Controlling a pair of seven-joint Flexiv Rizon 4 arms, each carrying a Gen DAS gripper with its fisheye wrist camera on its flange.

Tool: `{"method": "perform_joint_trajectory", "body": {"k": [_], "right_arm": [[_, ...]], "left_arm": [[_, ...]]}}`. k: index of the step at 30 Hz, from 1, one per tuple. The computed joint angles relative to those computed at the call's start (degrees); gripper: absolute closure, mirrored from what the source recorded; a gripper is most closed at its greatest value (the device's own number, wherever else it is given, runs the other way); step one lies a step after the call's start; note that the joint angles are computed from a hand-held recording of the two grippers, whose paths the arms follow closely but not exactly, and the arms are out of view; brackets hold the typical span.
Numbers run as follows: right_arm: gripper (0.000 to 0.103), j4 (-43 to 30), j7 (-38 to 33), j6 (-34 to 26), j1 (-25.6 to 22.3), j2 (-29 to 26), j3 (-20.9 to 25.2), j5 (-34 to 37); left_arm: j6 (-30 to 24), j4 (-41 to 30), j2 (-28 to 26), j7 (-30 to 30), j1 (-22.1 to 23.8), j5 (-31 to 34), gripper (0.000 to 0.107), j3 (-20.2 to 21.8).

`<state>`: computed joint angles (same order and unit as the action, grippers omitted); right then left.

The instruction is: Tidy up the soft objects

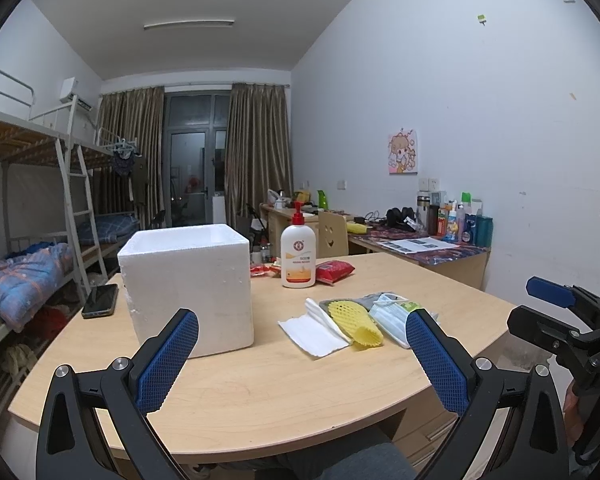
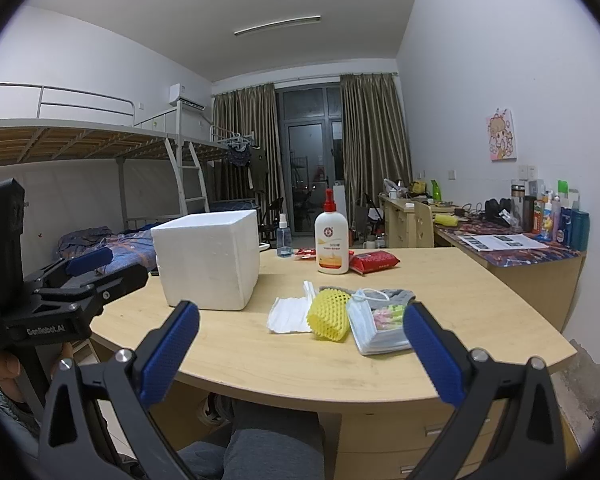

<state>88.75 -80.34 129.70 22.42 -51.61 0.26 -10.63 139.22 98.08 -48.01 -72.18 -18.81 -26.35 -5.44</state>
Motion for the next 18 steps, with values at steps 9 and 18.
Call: {"method": "perform_joint_trajectory", "body": {"k": [9, 18], "right_arm": [[0.0, -0.79, 0.82, -0.64, -0.61, -0.55, 0.47, -0.85], [0.0, -1.62, 1.6, -0.6, -1.1, -1.37, 0.75, -2.52]], "left_arm": [[-0.89, -0.3, -0.01, -0.43, 0.27, 0.17, 0.004, -0.16], [-1.42, -0.96, -0.38, -1.2, 0.76, 1.34, 0.004, -0.05]]}}
